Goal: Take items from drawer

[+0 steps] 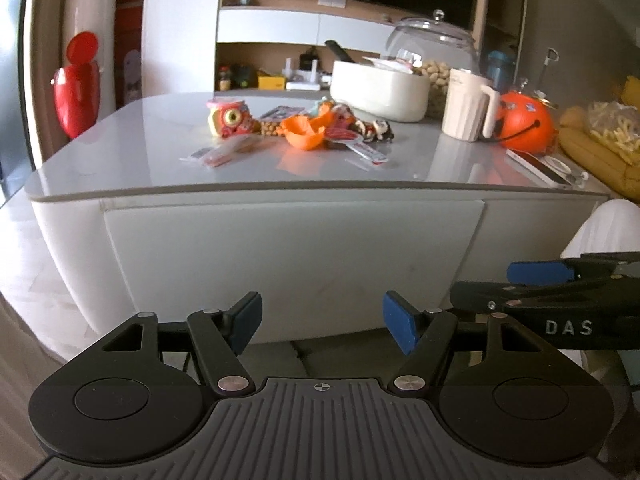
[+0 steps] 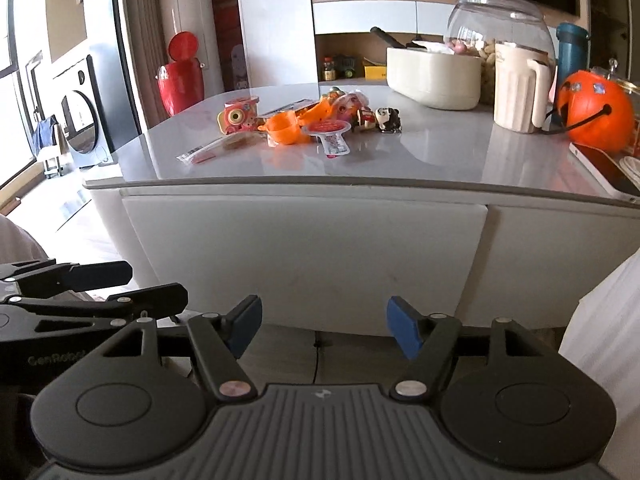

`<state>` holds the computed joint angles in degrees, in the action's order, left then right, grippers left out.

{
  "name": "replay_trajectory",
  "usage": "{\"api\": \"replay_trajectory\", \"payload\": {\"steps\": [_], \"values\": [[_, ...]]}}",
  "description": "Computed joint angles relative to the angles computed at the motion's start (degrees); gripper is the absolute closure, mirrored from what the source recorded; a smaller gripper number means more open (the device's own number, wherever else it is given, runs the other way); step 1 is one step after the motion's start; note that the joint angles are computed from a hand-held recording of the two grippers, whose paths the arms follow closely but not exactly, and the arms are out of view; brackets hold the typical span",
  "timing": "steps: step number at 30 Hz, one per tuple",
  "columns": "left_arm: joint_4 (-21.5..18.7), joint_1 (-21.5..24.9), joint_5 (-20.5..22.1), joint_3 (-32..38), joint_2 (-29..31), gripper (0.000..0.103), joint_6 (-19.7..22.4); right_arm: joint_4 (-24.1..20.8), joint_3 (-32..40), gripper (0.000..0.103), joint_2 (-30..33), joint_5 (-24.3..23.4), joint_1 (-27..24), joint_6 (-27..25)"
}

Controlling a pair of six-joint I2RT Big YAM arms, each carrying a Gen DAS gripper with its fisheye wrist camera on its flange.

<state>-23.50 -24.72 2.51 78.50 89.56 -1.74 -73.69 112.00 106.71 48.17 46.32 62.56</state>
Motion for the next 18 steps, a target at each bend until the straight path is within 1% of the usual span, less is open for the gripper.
{"api": "replay_trajectory", "payload": {"steps": [3,7,12,18], "values": [[-0.8,0.1,0.0,0.4,0.3,0.031,-0.4,1.7,-1.0,0.033,-0.6,-1.6,0.0,-0.4],[-1.7,0.3,0.2,0.7,0.7,0.032,-0.8,1.8,-1.3,0.033,-0.7,-2.1,-0.1,0.3],[-1.7,0.3,0.3,0.7,0.6,0.032,-1.1,2.3,-2.4,0.033,-1.4,-2.2,-0.2,2.1],[-1.9,0.3,0.2,0.8,0.7,0.032,-1.3,2.1,-2.2,0.033,-1.3,-2.3,-0.2,2.1]]}}
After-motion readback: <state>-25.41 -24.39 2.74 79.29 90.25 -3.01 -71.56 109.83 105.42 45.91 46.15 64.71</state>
